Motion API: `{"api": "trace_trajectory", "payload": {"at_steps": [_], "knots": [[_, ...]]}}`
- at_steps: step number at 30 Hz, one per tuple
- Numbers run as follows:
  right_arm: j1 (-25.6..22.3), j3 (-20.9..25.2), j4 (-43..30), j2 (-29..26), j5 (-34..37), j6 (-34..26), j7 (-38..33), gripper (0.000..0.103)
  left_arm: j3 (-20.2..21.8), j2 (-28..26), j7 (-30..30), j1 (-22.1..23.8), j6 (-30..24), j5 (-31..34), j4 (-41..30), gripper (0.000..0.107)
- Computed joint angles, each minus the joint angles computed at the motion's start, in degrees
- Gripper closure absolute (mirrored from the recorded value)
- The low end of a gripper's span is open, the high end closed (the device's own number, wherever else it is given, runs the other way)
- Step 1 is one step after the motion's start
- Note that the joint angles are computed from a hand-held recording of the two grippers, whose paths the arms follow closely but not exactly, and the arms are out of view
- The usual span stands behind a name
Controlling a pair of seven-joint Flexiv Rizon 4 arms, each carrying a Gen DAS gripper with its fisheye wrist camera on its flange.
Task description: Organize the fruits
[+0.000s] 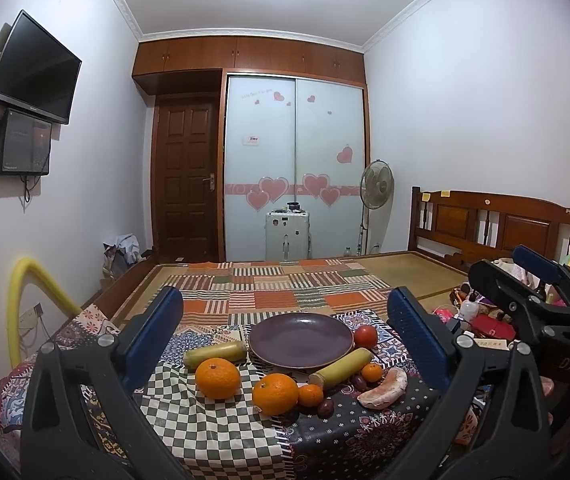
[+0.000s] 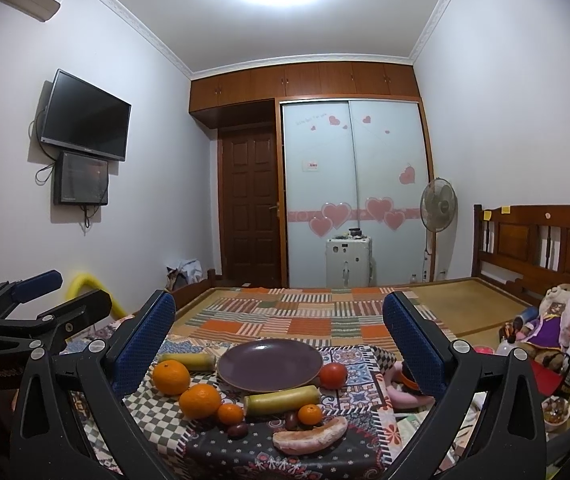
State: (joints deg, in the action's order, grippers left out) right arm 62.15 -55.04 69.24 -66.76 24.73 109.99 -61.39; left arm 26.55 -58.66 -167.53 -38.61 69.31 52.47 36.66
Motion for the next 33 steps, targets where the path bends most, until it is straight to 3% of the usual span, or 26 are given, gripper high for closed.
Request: {"api": "trace_trajectory", "payload": {"at_steps": [33], "knots": [[-0.9, 2.4, -0.3, 0.9, 0.7, 0.7, -2.4, 0.000, -0.3, -0.2, 0.7, 0.3, -0.1, -0.2, -0.7, 0.004]]}}
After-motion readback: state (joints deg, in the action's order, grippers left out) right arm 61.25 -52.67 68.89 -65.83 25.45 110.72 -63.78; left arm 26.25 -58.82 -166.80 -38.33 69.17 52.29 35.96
